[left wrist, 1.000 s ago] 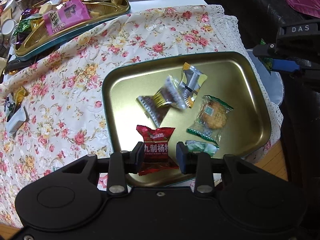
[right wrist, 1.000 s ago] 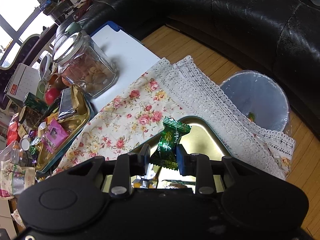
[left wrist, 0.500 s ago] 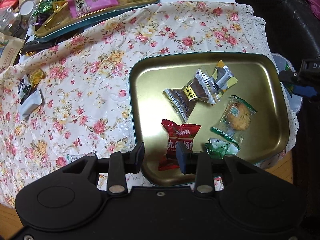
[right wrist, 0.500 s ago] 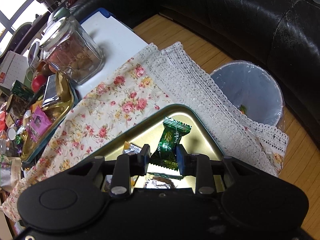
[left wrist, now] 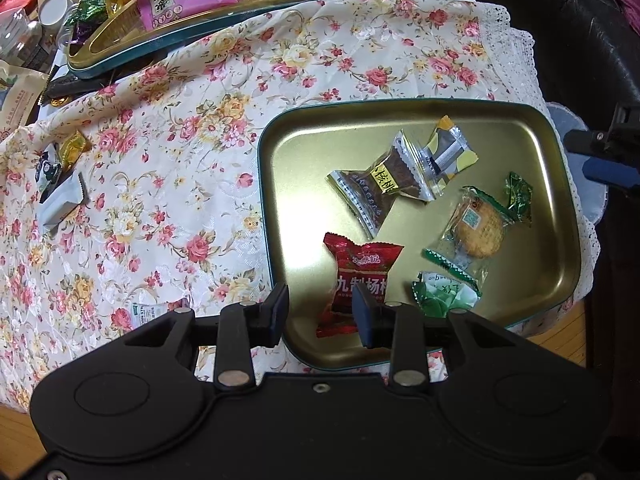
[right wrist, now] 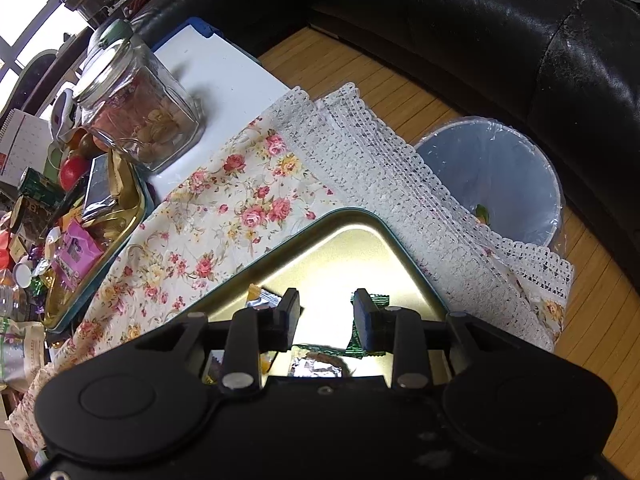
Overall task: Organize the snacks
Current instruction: 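Move both empty tools back over the snacks on the floral cloth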
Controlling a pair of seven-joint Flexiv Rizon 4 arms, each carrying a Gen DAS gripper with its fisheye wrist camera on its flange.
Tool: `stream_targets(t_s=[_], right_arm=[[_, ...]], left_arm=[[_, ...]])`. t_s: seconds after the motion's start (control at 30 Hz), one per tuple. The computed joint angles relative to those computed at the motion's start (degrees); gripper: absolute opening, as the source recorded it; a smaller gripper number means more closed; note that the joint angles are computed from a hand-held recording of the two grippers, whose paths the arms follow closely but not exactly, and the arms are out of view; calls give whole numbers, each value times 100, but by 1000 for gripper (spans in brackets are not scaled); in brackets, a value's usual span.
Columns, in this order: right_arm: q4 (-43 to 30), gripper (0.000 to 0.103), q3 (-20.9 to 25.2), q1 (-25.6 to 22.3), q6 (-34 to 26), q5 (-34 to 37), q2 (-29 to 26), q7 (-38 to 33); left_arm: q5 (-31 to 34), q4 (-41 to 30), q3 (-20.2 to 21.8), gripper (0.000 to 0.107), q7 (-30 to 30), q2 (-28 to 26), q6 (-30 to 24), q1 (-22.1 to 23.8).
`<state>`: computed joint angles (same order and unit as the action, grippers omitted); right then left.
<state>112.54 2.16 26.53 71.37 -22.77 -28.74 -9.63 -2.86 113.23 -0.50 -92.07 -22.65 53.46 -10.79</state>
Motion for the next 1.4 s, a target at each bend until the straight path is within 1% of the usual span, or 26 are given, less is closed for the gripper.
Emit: stream_targets(t_s=[0.17, 0.33, 0.43, 0.67, 0.83, 0.93, 1.13, 1.23, 1.3, 1.4], right_arm=[[-49, 32, -11, 43, 37, -14, 22, 31], [-186, 33, 15, 87, -28, -11, -26, 73], [-333, 33, 80, 98, -85, 29, -100, 14], [-877, 33, 288, 210, -281, 144, -335, -299], [-1360, 33, 450, 337, -404, 285, -563, -642], [-1631, 33, 537, 437, -503, 379, -697, -834], [-2294, 33, 765, 653, -791, 580, -1056, -1362], [-2588, 33, 895, 743, -905, 734, -1238, -1657], [-2760, 33, 919, 837, -898, 815, -1364, -1788], [-2952, 33, 820, 1054, -880, 796, -1498, -1859]], left_arm=[[112, 15, 30, 44, -7, 24, 15, -31], [453, 48, 184, 44, -202, 141, 331, -112], [577, 70, 250, 44, -304, 219, 487, -78], [481, 146, 309, 44, -341, 392, 680, 193], [727, 145, 546, 44, -648, 519, 853, 321], [766, 166, 618, 44, -734, 585, 906, 484], [598, 283, 674, 44, -705, 744, 896, 860], [570, 363, 721, 44, -670, 856, 995, 1016], [725, 378, 815, 44, -756, 930, 1136, 1061], [1319, 282, 1051, 44, -1163, 1017, 1345, 1028]])
